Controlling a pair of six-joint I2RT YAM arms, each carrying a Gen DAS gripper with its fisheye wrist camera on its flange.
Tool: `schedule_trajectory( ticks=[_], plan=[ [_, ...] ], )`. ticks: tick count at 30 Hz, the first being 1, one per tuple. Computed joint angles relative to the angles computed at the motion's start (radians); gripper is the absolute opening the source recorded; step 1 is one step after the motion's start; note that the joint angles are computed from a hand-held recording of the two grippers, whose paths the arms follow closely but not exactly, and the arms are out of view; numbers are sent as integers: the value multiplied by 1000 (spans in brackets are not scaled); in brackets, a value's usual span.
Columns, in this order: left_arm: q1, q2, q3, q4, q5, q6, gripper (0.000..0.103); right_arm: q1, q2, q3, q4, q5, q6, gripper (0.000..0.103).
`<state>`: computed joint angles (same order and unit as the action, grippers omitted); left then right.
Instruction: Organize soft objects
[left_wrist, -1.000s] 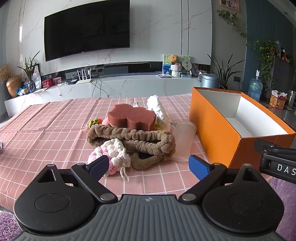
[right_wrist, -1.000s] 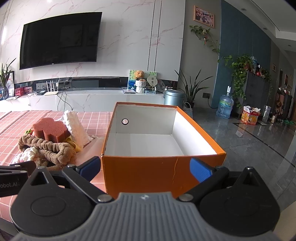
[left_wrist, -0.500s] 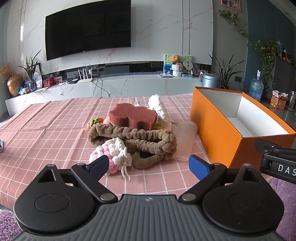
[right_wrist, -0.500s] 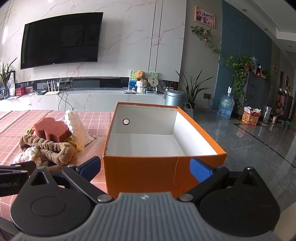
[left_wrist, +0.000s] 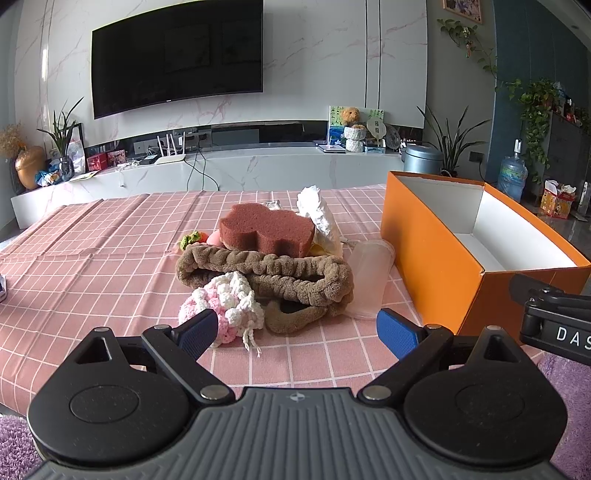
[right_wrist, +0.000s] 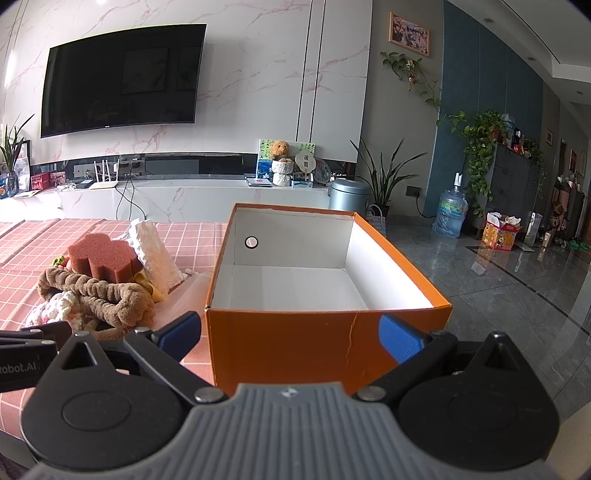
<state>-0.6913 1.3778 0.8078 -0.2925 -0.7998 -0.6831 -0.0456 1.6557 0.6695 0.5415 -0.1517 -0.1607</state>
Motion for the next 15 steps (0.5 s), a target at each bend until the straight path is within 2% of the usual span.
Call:
schedule_trajectory(
  ticks=[15],
  plan=[
    [4,-3,2,-13,19,-8,103,2,1,-5,3,-2,-6,101]
  ],
)
